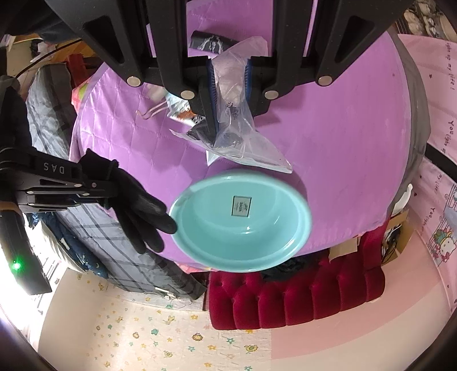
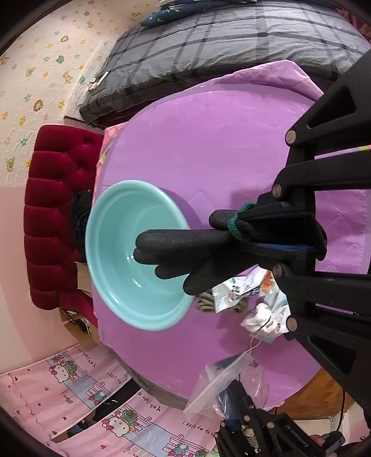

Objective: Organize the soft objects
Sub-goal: 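Carry the bag and glove over the teal basin with both grippers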

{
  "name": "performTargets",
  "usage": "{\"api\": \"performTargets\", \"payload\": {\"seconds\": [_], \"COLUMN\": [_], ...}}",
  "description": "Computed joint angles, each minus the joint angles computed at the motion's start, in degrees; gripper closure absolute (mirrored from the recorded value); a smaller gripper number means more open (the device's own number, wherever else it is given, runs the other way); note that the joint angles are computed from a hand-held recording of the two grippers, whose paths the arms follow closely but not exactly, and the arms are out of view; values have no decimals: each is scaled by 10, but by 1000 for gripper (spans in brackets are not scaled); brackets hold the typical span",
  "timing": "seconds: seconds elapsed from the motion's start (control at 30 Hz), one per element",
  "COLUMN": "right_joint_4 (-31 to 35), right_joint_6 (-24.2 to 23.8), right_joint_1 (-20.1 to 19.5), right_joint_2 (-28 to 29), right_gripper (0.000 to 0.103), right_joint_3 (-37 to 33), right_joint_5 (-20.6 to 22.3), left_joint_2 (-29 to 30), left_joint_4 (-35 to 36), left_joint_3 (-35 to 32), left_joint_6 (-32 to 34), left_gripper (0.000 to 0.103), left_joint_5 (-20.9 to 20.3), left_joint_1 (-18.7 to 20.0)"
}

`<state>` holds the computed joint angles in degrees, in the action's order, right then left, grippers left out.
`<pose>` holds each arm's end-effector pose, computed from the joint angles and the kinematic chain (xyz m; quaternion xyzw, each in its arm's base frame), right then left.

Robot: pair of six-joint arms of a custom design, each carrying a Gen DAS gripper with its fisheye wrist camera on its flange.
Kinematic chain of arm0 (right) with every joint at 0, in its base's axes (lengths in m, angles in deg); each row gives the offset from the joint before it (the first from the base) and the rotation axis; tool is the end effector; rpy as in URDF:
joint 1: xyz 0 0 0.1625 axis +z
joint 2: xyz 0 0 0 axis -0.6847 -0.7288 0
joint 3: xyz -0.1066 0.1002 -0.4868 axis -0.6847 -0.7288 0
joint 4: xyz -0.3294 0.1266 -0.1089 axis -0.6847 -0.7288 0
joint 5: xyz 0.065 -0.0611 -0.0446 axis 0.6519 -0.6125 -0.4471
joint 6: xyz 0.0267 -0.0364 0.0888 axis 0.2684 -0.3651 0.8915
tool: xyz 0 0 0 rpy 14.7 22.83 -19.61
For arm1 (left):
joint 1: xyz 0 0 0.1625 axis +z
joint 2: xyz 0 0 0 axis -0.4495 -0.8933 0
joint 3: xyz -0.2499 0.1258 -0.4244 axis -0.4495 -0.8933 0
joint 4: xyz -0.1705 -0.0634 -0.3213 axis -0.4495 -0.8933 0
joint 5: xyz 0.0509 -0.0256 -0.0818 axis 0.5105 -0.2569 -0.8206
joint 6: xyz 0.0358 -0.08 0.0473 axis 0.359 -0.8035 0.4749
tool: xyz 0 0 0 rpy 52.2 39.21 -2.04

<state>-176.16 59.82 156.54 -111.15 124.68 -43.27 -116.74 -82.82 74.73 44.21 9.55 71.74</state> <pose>0.3839 -0.7104 0.2313 0.2321 -0.9122 0.1175 0.3165 -0.3237 -0.6092 0.3749 0.1781 0.9121 -0.2060 0.3066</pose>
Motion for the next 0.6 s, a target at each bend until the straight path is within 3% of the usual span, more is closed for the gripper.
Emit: {"api": "performTargets", "payload": {"seconds": [0.6], "right_joint_4": [56], "right_joint_6": [-14], "right_joint_1": [0], "right_joint_2": [70], "right_gripper": [89], "right_joint_3": [-150], "right_joint_5": [5], "left_joint_2": [63], "left_joint_4": [-8], "left_joint_3": [-106], "left_joint_6": [82], "left_gripper": [87], "left_joint_5": [-2], "left_joint_1": [32]}}
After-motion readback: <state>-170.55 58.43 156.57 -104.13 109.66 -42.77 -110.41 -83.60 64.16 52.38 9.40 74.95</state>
